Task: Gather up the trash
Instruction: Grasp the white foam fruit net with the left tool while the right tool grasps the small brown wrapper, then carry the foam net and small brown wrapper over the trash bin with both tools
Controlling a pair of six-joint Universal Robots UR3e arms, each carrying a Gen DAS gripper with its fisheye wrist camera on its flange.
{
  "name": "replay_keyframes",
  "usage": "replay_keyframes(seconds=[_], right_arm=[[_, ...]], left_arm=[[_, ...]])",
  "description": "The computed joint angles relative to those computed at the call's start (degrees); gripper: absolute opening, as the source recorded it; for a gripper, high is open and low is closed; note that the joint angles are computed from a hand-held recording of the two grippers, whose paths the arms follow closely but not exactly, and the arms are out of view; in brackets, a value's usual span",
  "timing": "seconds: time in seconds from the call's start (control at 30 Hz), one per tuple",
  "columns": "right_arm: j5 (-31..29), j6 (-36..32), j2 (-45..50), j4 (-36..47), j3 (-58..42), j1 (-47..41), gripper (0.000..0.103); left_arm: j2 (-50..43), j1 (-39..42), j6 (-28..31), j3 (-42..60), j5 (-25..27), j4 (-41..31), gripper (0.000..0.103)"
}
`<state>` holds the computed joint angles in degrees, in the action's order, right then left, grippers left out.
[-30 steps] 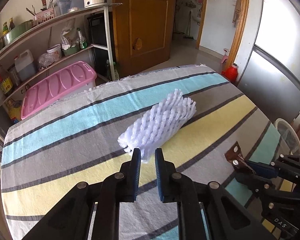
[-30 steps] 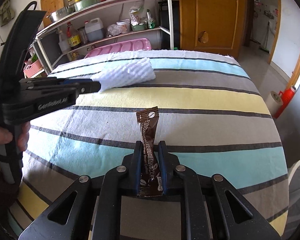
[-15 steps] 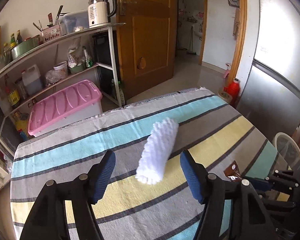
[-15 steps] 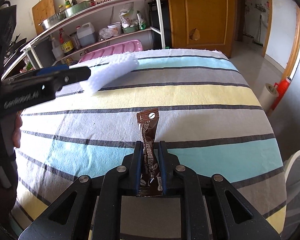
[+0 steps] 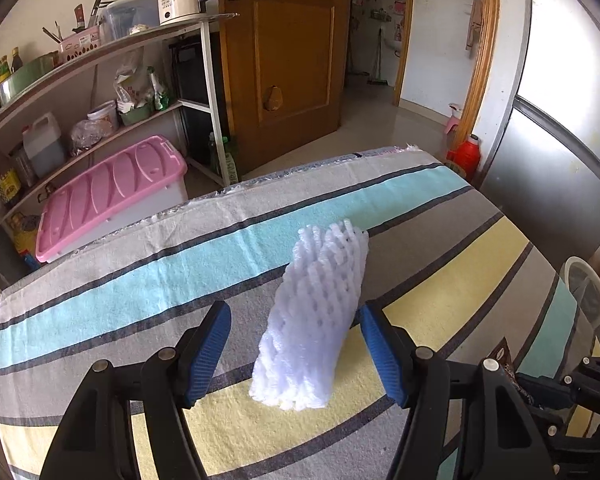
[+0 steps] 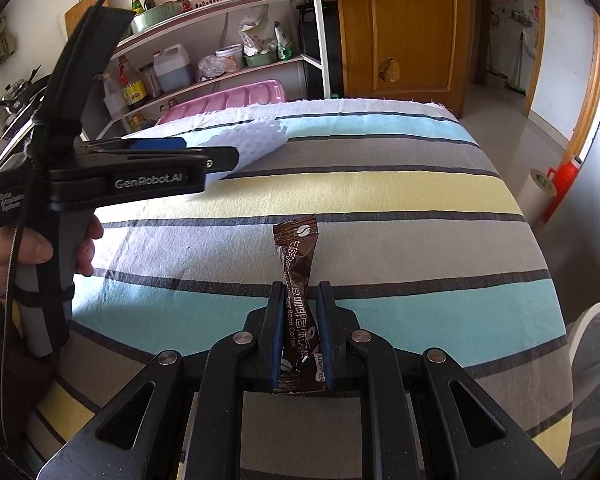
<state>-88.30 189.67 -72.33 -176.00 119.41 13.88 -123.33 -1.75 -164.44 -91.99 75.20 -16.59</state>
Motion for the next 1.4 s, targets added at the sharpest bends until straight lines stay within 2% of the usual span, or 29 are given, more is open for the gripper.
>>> replay_keyframes(seconds=[0.1,0.17,0.4,0.5,0.63,0.77,1.0,1.3,1.4], right_arm=[[0.13,0.14,-0.01,-0.17,0.11,-0.03,0.016],[0.22,0.3,-0.05,-0.28,0.23,-0.03,0.016],[-0.18,0.22,0.19,0.01,-0.26,0.27,0.016],[-0.24,0.11,0.17,0.13,-0.31,0.24,0.016],[-0.75,-0.09,0.32,0.42,-0.63,0.45,0.016],[-0.89,-0.15,0.32,0.6,-0.76,0.49,0.016],[-0.76,-0.27,0.28,0.22,-0.37,0.21,0.016],[-0.73,0.29,0.0,-0.42,0.2,0.38,0.016],[-0.87,0.22,-0.22,-0.59,0.43,0.86,0.016]], left_arm=[[-1.76,-1.37,-0.63,2.2,2.64,-1.31,0.064],[-2.61,-1.93,-0.79,2.98,3.04,-1.53,0.058],[-3.3,-2.71,-1.78,4.29,4.38,-2.49,0.051],[-2.88,-2.69,-2.0,4.17,4.66,-2.8,0.038],[-2.36,-2.73,-1.97,3.67,5.13,-2.82,0.029],[-0.41,-1.75,-2.6,1.39,3.4,-3.28,0.027],[5.56,-0.62,-2.23,-7.3,2.48,0.47,0.027],[16.93,2.5,-2.52,-23.81,0.4,5.98,0.027],[20.88,2.44,-2.19,-28.32,1.58,6.79,0.027]])
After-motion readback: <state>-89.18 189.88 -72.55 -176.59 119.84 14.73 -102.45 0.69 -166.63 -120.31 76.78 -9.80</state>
